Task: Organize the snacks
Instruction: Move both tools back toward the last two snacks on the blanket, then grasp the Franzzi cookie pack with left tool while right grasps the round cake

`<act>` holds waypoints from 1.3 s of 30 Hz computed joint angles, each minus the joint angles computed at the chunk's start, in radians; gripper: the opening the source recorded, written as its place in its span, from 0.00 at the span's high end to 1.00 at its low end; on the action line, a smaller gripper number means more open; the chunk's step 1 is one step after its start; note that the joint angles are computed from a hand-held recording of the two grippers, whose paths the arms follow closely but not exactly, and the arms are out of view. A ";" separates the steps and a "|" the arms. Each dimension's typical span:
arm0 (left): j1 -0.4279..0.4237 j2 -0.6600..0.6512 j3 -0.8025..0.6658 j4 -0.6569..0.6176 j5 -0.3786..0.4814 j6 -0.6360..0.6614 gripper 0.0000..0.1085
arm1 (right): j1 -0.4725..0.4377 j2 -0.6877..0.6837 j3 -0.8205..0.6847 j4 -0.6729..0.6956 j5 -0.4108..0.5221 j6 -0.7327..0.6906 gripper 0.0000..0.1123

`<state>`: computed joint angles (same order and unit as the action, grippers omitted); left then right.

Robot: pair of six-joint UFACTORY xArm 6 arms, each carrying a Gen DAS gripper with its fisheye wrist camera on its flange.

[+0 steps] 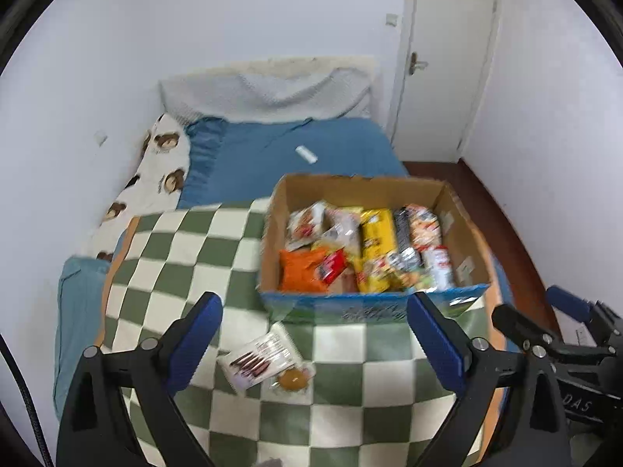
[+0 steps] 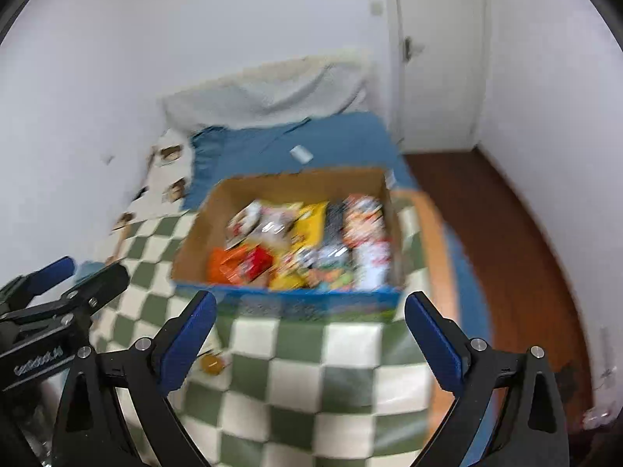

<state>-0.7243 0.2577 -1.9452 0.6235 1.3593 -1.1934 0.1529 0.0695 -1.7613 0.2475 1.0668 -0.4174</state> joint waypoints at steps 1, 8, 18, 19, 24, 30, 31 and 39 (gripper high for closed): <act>0.006 -0.025 0.046 -0.007 -0.001 -0.011 0.09 | 0.001 0.004 0.011 0.015 0.028 -0.008 0.11; 0.064 -0.206 0.425 -0.125 -0.007 -0.082 0.09 | 0.031 0.044 0.160 0.100 0.122 -0.041 0.38; 0.174 -0.045 0.476 -0.236 -0.140 0.376 0.09 | 0.101 0.132 0.294 0.060 0.090 0.003 0.46; 0.175 -0.010 0.447 -0.239 -0.150 0.455 0.09 | 0.102 0.135 0.299 0.051 0.087 0.015 0.46; 0.189 0.120 0.343 -0.312 -0.164 0.717 0.09 | 0.102 0.141 0.331 -0.001 0.063 0.074 0.46; 0.225 0.037 0.477 -0.395 -0.295 0.636 0.44 | 0.113 0.133 0.373 0.003 0.053 0.089 0.46; 0.229 0.009 0.515 -0.400 -0.310 0.593 0.46 | 0.114 0.137 0.372 0.027 0.059 0.088 0.45; 0.310 -0.348 0.983 -0.605 -0.474 0.132 0.46 | 0.153 0.246 0.304 0.151 0.028 0.113 0.45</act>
